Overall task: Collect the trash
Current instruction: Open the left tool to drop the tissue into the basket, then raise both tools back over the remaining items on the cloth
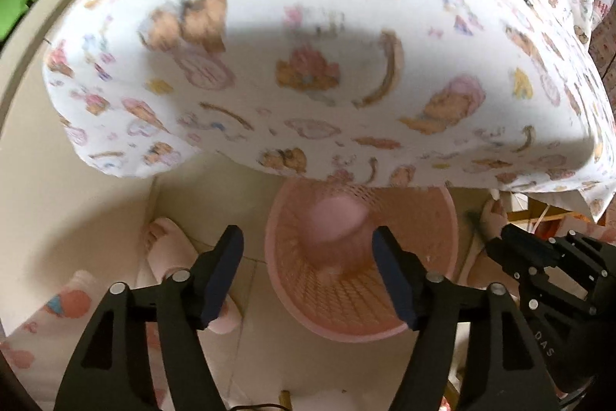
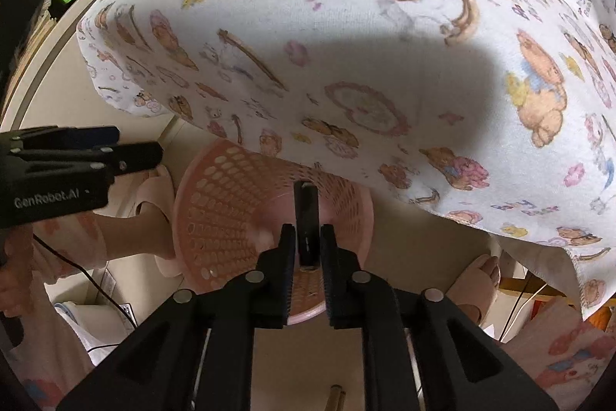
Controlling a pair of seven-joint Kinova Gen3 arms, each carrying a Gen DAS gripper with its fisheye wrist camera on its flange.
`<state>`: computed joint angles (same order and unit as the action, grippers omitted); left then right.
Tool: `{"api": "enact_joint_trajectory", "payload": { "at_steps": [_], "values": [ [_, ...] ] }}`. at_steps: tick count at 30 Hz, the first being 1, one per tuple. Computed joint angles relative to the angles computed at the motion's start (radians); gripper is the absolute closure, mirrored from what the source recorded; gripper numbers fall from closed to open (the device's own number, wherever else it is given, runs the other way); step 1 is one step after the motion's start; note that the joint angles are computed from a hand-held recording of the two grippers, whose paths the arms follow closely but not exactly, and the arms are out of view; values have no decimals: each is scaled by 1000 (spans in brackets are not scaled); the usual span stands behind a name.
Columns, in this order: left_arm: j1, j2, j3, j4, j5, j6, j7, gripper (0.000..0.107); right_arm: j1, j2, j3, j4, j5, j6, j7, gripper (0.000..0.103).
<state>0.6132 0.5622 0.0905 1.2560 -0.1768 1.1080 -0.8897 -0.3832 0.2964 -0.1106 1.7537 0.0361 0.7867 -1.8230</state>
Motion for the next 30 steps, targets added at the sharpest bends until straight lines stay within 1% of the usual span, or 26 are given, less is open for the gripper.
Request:
{"api": "enact_joint_trajectory", "payload": {
  "at_steps": [1, 3, 4, 5, 6, 9, 12, 16, 19, 22, 24, 28, 30],
  "values": [
    [11, -7, -7, 5, -15, -5, 9, 37, -6, -6, 2, 5, 7, -3, -7, 80],
    [33, -24, -22, 16, -50, -17, 35, 34, -17, -23, 5, 13, 25, -6, -23, 67],
    [45, -32, -28, 19, -68, -22, 52, 31, -22, -29, 7, 16, 35, -11, -33, 63],
    [55, -42, -34, 27, -89, -28, 70, 27, -26, -36, 8, 20, 45, -18, -42, 56],
    [66, -51, -41, 34, -111, -34, 91, 26, -30, -43, 9, 23, 54, -20, -53, 51],
    [83, -88, -48, 67, -165, -70, 141, 24, -42, -63, 15, 32, 93, -36, -93, 41],
    [101, -119, -55, 87, -232, -90, 191, 18, -58, -81, 21, 37, 148, -43, -143, 32],
    [161, -146, -71, 106, -373, -96, 281, 11, -80, -121, 19, 42, 233, -49, -208, 31],
    [181, -186, -71, 142, -467, -122, 350, 6, -77, -169, 11, 64, 271, -89, -247, 23],
    [187, -202, -57, 149, -525, -132, 404, 6, -69, -215, -2, 80, 311, -121, -288, 21],
    [190, -209, -48, 151, -559, -139, 430, 6, -70, -238, -11, 88, 367, -135, -339, 18],
    [203, -232, -37, 174, -622, -166, 501, 5, -63, -262, -32, 95, 456, -144, -421, 17],
    [215, -231, -36, 177, -672, -169, 533, 5, -51, -272, -36, 106, 464, -156, -434, 17]
  ]
}}
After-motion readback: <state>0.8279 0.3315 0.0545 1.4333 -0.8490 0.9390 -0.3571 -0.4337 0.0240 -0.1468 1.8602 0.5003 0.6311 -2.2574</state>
